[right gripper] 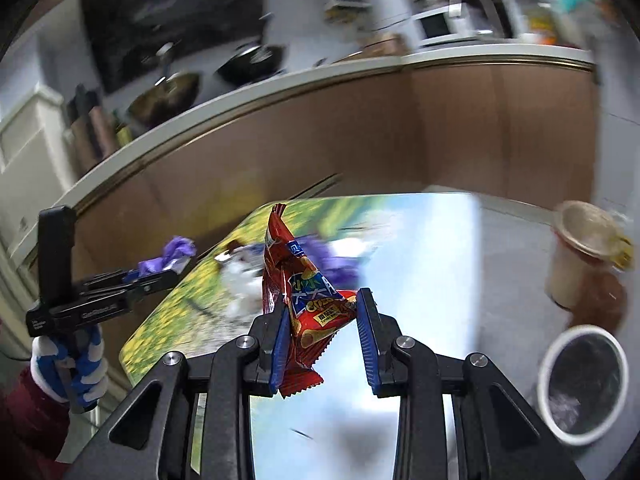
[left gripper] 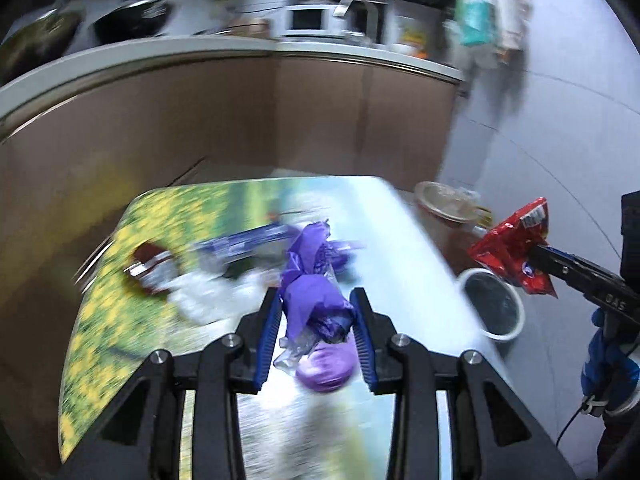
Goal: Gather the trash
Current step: 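Carry the purple wrapper and red snack bag with both tools over the trash bin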
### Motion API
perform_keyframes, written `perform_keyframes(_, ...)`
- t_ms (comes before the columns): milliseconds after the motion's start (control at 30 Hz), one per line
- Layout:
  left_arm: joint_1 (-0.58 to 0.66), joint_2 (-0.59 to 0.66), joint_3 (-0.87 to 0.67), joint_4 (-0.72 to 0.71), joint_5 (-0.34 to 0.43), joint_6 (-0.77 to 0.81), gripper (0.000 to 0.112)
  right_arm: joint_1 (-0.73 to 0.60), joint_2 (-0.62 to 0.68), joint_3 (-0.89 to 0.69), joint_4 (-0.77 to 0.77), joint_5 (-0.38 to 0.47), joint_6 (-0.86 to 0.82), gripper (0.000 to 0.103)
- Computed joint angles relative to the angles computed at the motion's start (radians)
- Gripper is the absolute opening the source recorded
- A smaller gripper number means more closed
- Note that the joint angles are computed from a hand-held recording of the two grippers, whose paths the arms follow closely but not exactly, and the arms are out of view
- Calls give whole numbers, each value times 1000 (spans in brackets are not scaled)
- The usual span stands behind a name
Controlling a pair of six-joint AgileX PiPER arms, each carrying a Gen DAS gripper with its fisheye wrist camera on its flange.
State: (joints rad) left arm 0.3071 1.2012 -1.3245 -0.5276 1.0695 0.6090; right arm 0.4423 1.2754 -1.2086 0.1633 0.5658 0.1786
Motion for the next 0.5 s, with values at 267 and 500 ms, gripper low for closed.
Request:
perform_keyframes(267, -642, 169, -182, 289, -109, -370, 33, -383, -237, 237, 21, 48, -59, 31)
perform_keyframes(500, -914, 531, -560, 357, -73, -494, 33, -683, -195, 321, 148, 22, -249, 31)
